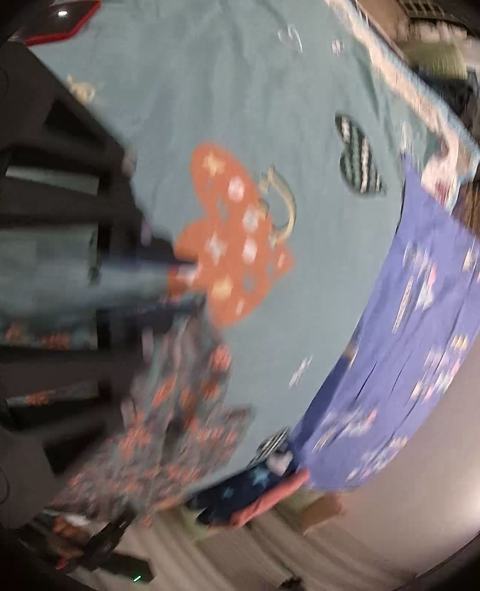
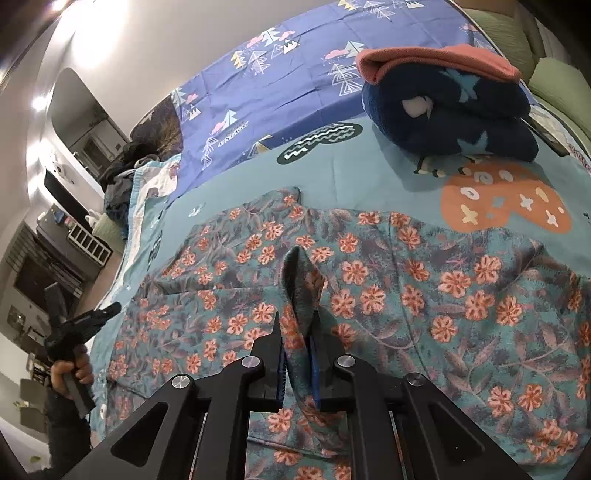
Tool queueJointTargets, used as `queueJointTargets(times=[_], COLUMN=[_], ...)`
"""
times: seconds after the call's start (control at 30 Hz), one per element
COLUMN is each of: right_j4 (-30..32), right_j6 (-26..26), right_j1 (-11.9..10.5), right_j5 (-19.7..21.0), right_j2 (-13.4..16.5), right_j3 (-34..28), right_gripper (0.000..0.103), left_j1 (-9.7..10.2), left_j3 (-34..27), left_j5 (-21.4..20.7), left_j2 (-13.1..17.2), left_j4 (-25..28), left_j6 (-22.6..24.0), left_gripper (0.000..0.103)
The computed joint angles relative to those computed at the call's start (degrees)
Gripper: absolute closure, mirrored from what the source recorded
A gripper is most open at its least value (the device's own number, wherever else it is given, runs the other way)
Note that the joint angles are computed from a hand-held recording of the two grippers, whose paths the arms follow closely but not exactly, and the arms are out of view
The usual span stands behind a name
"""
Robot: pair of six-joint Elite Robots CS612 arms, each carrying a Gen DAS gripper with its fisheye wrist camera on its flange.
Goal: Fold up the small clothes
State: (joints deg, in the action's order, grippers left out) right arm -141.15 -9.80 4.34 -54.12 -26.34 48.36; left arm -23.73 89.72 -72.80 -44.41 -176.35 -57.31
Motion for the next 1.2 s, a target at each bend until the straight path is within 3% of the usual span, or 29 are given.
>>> queueJointTargets(times=[0.03, 0.1, 0.13, 0.2, 0.23, 0.33, 0.4, 0.47, 0.53, 0.6, 0.63, 0.73, 0.87, 0.93, 1.0, 1.2], right_j4=[-0.21, -0.44, -0.63, -0.75, -1.10, -6.61, -9.33, -8.00, -5.62, -1.79, -0.18, -2.51, -12.28, -15.12, -17.96, -18.42], right_j6=[0.35, 0.82, 0.91, 1.02, 1.20, 3.11, 4.44, 4.99, 4.32, 4.12, 4.98, 8.39, 9.54, 11.48, 15.53, 26.55], right_j1=[-0.07, -0.14, -0.16, -0.10, -0.14, -0.34, -0.67, -0.65, -0.36, 0.28, 0.22, -1.21, -2.77, -3.89, -5.22, -8.49], right_j5=[0.19, 0.55, 0.45, 0.04, -0.01, 1.00, 2.63, 2.14, -0.72, -7.73, -8.66, -4.45, -6.55, -7.63, -9.17, -14.27], right_j2=[-0.06, -0.06, -0.11, -0.09, -0.14, -0.67, -0.58, 0.17, 1.45, 2.66, 2.92, 1.60, -2.27, -3.74, -4.74, -5.71], right_j3=[0.21, 0.30, 0.42, 0.33, 0.42, 1.75, 1.75, 0.10, -2.12, -4.41, -4.92, -1.94, 5.33, 7.96, 10.06, 12.79], right_gripper=[0.092, 0.092, 0.092, 0.092, 0.092, 0.094, 0.094, 0.093, 0.093, 0.092, 0.090, 0.088, 0.075, 0.069, 0.063, 0.060], left_j1=[0.11, 0.14, 0.15, 0.00, 0.01, -0.36, -0.84, -0.99, -0.98, -1.15, -0.98, -1.19, -2.96, -4.00, -5.21, -8.27], left_j3=[-0.76, -2.95, -4.11, -5.73, -5.63, -4.52, -4.59, -5.02, -5.52, -5.95, -5.47, -2.77, -1.79, -2.36, -3.86, -10.90], left_j5=[-1.79, -4.23, -5.01, -4.65, -4.66, -1.50, 1.00, 2.40, 4.21, 8.56, 8.25, 7.91, 10.34, 10.33, 10.52, 9.56], left_j2=[0.45, 1.59, 2.14, 2.90, 2.84, 1.96, 1.42, 1.49, 2.15, 2.65, 2.66, 1.17, -0.85, -0.97, -0.38, 2.66], left_j4=[-0.17, 2.07, 3.78, 5.43, 3.90, -1.50, -0.26, 2.80, 6.30, 12.58, 12.70, 8.44, 5.81, 3.06, 1.07, 5.86], left_j6=[0.70, 3.12, 4.40, 5.82, 5.49, 5.73, 7.58, 8.51, 7.29, 4.30, 2.94, -0.34, 5.13, 8.90, 12.64, 19.95], left_gripper=[0.021, 0.025, 0.054, 0.093, 0.095, 0.095, 0.095, 0.095, 0.095, 0.095, 0.094, 0.093, 0.090, 0.068, 0.056, 0.053])
